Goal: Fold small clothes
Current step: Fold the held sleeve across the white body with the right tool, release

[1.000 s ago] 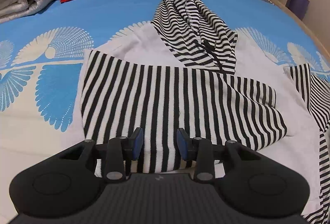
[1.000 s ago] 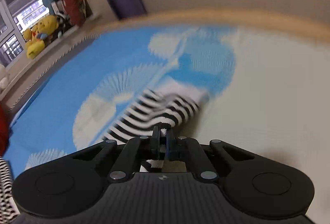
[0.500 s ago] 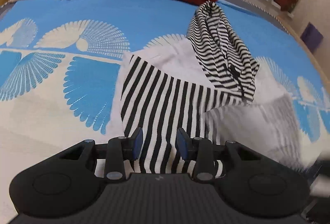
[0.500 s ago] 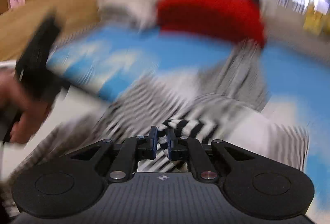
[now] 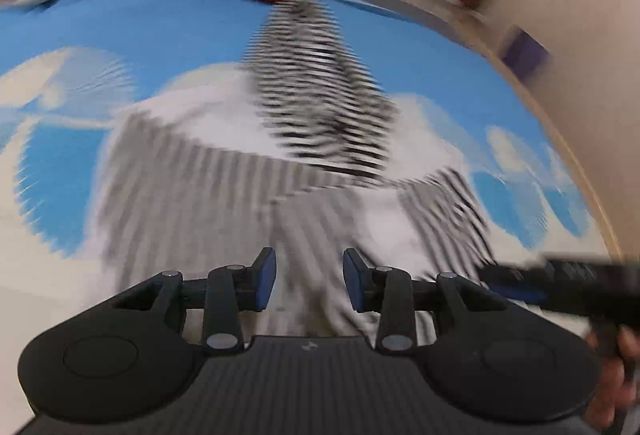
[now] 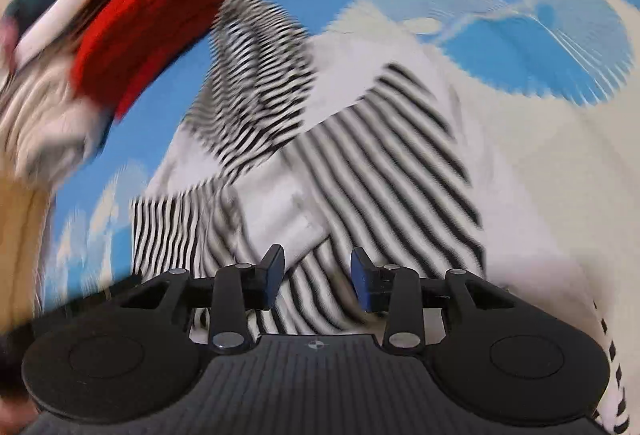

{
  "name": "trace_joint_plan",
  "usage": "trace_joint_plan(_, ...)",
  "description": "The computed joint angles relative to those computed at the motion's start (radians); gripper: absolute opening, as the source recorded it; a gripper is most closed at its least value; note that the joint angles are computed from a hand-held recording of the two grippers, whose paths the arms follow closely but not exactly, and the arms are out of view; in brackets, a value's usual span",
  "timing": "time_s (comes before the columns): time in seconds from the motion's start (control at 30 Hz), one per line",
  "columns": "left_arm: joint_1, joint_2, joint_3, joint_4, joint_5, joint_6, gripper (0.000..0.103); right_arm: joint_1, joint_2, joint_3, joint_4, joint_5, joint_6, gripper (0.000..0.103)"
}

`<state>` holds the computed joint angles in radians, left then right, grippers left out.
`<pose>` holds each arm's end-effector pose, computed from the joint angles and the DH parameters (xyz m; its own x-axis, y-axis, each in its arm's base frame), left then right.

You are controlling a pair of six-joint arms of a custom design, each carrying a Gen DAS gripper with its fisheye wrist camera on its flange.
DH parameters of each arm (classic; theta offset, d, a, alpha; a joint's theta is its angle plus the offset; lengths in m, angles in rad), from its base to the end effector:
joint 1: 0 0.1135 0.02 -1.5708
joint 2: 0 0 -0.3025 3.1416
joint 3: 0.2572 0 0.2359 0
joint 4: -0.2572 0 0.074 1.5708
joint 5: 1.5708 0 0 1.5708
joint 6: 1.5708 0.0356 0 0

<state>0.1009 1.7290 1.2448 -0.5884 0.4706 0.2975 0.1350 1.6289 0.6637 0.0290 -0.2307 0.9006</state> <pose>0.3479 0.0190 0.2663 -0.7987 0.1817 -0.5736 0.3765 0.8946 -0.2407 0.2775 0.0459 0.1746 -0.7036 0.6744 -0.2239 0.4606 0.6728 0.5790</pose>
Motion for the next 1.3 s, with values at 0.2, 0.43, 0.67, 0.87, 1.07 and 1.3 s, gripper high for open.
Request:
trace_joint_plan(0.2, -0.186, -0.031, -0.133, 0.14, -0.057, 0.046, 0.052, -0.023, 0.066, 0.008, -0.13, 0.022, 0.052, 0.039)
trace_joint_plan(0.43, -0.316, 0.027, -0.223, 0.275, -0.281, 0.071, 0.042, -0.065, 0.107, -0.02, -0.118, -0.061, 0.131, 0.037)
trace_joint_plan(0.67, -0.188, -0.193, -0.297, 0.485, -0.491, -0.276, 0.017, -0.069, 0.116, -0.022, -0.103, -0.058, 0.154, 0.037)
trace_joint_plan(0.87, 0.068, -0.169, -0.229, 0.246, -0.345, -0.525, 0.064, -0.068, 0.118, -0.03, -0.08, -0.057, 0.186, 0.038)
trace_joint_plan(1.07, 0.186, 0.022, -0.059, 0.189, -0.228, -0.549, 0.066, -0.06, 0.111, -0.045, -0.061, -0.04, 0.209, 0.035)
trace_joint_plan(1.3, 0.114, 0.157, 0.02, 0.081, -0.321, -0.32, 0.048, -0.082, 0.09, -0.061, -0.087, -0.022, 0.267, 0.009)
